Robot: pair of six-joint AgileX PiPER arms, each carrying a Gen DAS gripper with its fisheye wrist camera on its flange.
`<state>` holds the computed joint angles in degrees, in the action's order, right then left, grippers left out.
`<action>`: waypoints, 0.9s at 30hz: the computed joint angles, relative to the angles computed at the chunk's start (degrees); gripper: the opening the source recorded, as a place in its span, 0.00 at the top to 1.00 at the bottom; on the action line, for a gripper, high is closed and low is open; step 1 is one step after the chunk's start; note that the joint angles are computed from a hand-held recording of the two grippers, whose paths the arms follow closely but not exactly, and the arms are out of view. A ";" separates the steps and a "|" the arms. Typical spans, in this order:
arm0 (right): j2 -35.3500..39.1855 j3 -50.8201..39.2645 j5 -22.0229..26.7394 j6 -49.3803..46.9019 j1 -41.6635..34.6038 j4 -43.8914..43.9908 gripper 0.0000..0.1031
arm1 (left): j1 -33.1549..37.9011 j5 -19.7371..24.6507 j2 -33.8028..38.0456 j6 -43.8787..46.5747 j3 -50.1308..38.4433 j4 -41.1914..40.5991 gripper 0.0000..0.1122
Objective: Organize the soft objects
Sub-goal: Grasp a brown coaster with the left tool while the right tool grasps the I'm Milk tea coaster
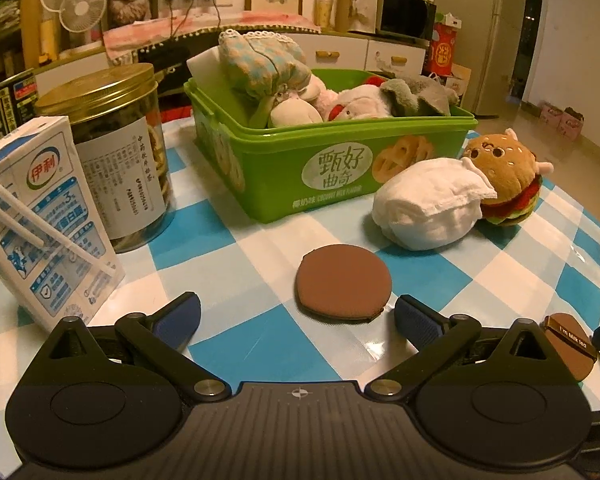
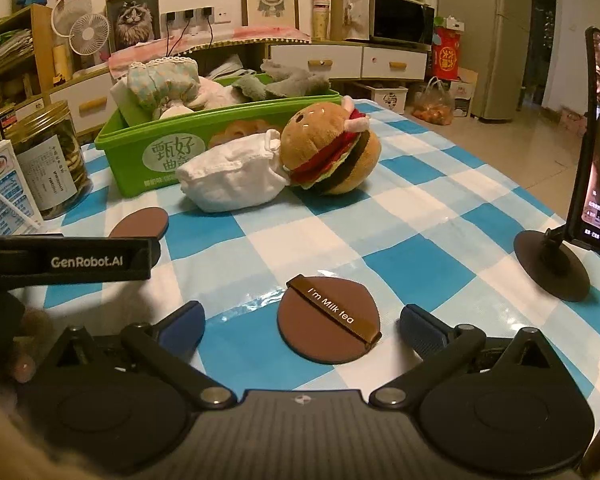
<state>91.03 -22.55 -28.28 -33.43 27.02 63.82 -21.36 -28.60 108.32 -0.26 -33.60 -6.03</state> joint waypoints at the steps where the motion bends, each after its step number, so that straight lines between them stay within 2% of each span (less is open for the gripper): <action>1: -0.02 0.07 -0.14 0.25 0.06 -0.13 0.19 | 0.04 0.22 -0.01 -0.07 -0.14 0.22 0.12; 6: -0.09 1.02 -1.91 2.27 0.84 -0.73 0.24 | 0.93 0.74 -0.15 -2.09 -0.29 4.09 0.13; 11: 0.38 1.02 -4.22 3.06 1.55 0.19 0.39 | 1.13 1.40 -0.50 -4.61 -0.55 9.16 0.18; 13: 0.57 0.92 -4.59 3.31 1.47 0.06 0.41 | 1.13 1.50 -0.56 -5.41 -0.71 10.46 0.22; 19: 1.28 0.53 -5.29 3.52 0.85 -0.22 0.49 | 0.18 2.98 -0.74 -4.65 -1.81 8.95 0.30; 23: 1.29 0.54 -5.90 3.02 1.08 0.51 0.57 | -0.26 4.22 -0.69 -4.20 -2.67 7.51 0.30; 26: 1.19 0.59 -6.03 2.83 0.98 0.54 0.63 | -0.46 4.08 -0.91 -4.39 -2.64 8.07 0.39; 27: 1.19 0.60 -6.10 2.79 0.97 0.53 0.65 | -0.38 4.09 -1.04 -5.31 -2.64 9.37 0.46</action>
<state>92.22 -21.95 -34.38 -30.64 27.99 64.35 -21.74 -24.52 107.28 -5.56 -36.24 3.34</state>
